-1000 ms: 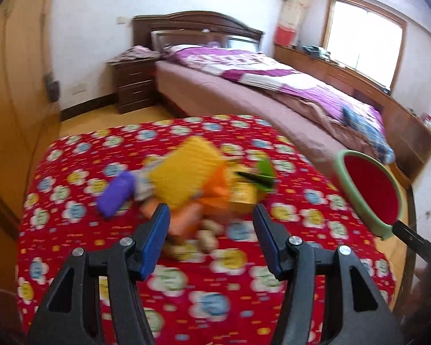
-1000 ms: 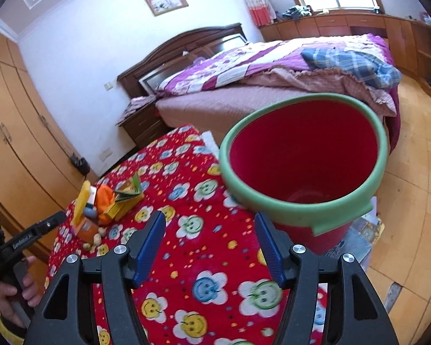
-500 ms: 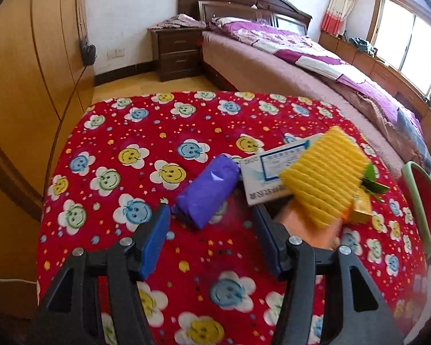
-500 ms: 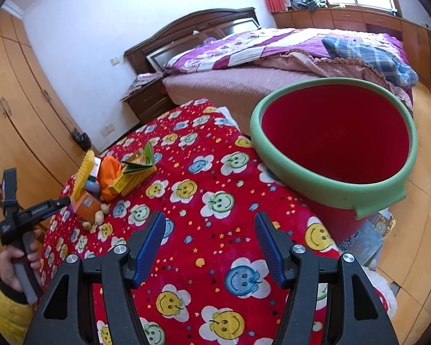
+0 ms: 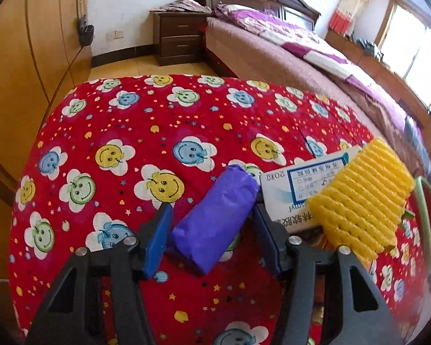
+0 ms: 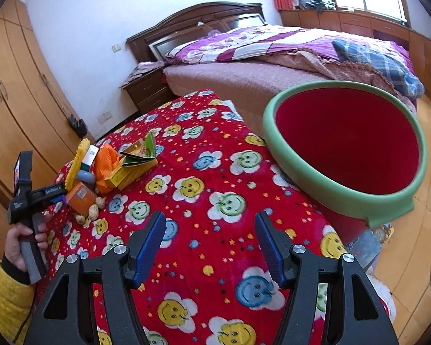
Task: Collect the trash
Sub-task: 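Return to the pile and grasp the purple roll with the left tool, then grasp the green mosquito-coil box with the right tool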
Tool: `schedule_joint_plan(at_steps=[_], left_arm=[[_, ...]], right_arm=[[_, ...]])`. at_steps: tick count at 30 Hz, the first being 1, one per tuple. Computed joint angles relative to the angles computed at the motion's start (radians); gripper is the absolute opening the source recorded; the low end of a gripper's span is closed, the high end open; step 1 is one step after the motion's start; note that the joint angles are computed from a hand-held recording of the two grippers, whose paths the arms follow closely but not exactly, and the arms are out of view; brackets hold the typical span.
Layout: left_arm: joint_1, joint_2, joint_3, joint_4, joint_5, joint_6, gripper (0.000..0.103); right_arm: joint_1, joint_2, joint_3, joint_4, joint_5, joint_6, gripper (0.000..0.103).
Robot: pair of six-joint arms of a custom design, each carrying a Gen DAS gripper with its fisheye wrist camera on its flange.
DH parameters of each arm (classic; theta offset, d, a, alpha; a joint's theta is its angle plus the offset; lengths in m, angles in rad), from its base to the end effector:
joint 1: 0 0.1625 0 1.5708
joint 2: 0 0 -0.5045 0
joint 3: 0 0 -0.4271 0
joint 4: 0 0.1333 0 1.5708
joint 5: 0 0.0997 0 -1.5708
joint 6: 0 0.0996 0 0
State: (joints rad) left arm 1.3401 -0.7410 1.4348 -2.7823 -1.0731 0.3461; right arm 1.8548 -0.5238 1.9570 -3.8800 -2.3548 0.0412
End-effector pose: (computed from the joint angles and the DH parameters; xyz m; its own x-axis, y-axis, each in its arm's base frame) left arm -0.0138 -0.8499 0.2032 -0.7881 0.2596 -0.5581 0.4954 0.8056 -0.3248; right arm 0.2323 -0.5712 0.0232 -0.8384 0.3473 0.4201 -0.1450 0.6008 -0.7862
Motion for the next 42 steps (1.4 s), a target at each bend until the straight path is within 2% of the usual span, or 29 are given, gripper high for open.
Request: schedule_joint_plan(at_steps=[1, 3, 5, 11, 13, 20, 28, 34, 35, 36, 37, 40, 42], left_arm=[[0.000, -0.001, 0.003, -0.005, 0.000, 0.007, 0.050], [0.003, -0.009, 0.010, -0.004, -0.018, -0.001, 0.026], [0.006, -0.018, 0.020, -0.005, -0.022, -0.043, 0.023], [0.008, -0.025, 0.072, -0.118, -0.027, -0.055, 0.022], [0.008, -0.019, 0.081, -0.154, -0.022, -0.042, 0.022], [0.022, -0.027, 0.080, -0.136, -0.084, -0.055, 0.022], [0.028, -0.033, 0.082, -0.131, -0.104, -0.057, 0.022], [0.028, -0.036, 0.085, -0.131, -0.107, -0.055, 0.022], [0.028, -0.037, 0.087, -0.131, -0.109, -0.056, 0.022], [0.028, -0.037, 0.087, -0.132, -0.109, -0.058, 0.022], [0.027, -0.036, 0.087, -0.133, -0.108, -0.058, 0.022], [0.029, -0.037, 0.085, -0.130, -0.112, -0.056, 0.022], [0.029, -0.038, 0.087, -0.132, -0.116, -0.053, 0.022]], right_arm=[[-0.002, -0.001, -0.009, 0.016, 0.006, -0.003, 0.066], [-0.004, -0.001, -0.030, 0.044, 0.011, -0.016, 0.066], [-0.006, 0.001, -0.055, 0.072, 0.017, -0.036, 0.066], [-0.012, 0.027, -0.152, 0.138, 0.045, -0.103, 0.066], [-0.018, 0.038, -0.184, 0.167, 0.076, -0.107, 0.087], [-0.037, 0.077, -0.303, 0.249, 0.144, -0.111, 0.087], [-0.054, 0.128, -0.454, 0.424, 0.134, -0.132, 0.087], [-0.071, 0.141, -0.496, 0.508, 0.150, -0.110, 0.087], [-0.075, 0.140, -0.493, 0.508, 0.157, -0.100, 0.087], [-0.078, 0.140, -0.490, 0.502, 0.166, -0.094, 0.081], [-0.080, 0.139, -0.486, 0.495, 0.172, -0.091, 0.071], [-0.084, 0.135, -0.474, 0.475, 0.195, -0.090, 0.053], [-0.081, 0.135, -0.464, 0.441, 0.186, -0.094, 0.050]])
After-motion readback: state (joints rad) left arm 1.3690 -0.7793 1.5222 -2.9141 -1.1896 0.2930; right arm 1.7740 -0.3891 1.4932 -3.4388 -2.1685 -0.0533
